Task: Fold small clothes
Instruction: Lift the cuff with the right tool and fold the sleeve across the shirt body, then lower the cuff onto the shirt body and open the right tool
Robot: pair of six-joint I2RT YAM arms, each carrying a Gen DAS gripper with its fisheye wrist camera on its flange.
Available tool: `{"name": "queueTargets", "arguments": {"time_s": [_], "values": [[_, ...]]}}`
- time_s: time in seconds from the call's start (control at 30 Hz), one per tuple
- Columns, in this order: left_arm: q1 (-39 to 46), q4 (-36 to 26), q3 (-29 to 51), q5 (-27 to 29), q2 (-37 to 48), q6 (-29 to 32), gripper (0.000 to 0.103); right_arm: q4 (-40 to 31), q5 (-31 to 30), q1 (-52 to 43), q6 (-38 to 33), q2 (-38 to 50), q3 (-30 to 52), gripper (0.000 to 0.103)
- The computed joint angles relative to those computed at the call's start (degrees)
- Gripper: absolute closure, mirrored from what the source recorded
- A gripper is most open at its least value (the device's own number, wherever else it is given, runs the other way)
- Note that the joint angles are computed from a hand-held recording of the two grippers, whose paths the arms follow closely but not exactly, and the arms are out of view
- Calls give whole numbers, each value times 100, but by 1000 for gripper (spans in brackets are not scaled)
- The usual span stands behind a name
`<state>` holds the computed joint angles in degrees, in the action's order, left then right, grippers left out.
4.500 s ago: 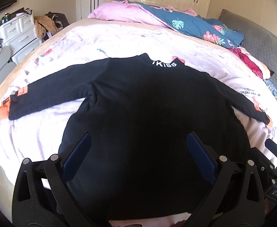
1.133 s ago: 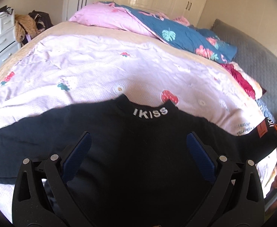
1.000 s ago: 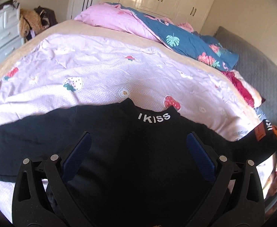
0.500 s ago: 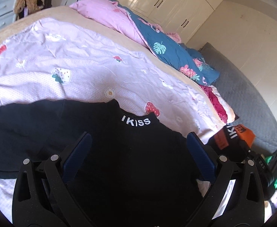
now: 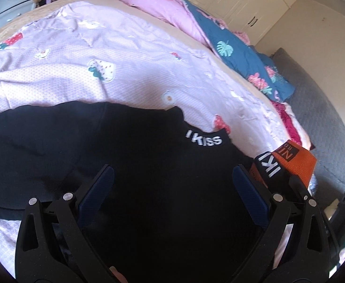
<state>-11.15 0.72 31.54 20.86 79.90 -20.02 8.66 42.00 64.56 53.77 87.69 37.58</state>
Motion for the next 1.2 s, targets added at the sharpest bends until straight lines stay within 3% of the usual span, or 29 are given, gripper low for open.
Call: {"name": "queueTargets", "arguments": {"time_s": [0.23,0.33,0.47,0.57,0.67,0.93,1.13,1.17,1.2], "values": [[85,226,54,-85,542,15,9,319,-584,-4,-371,1117,513,85],[113,332,34,197,665,-42,9,445,-867,27,-503,1234,504,76],[48,435,13,373,770,-101,13,718,-1210,147,-721,1158,305,56],[-62,450,32,471,951,-118,14,738,-1401,185,-803,1076,221,53],[-179,468,48,523,1182,-152,17,724,-1430,223,-820,905,65,53],[-598,632,-58,133,1271,-198,20,283,-666,176,-517,-169,-568,49],[-1022,731,-171,-274,1098,-210,40,42,-370,-144,-39,-1078,-1210,49],[-1034,765,-180,-165,1121,-222,53,12,-340,-196,46,-1240,-1321,49],[-1072,794,-192,-139,1151,-265,56,-18,-324,-238,104,-1365,-1399,49]]}}
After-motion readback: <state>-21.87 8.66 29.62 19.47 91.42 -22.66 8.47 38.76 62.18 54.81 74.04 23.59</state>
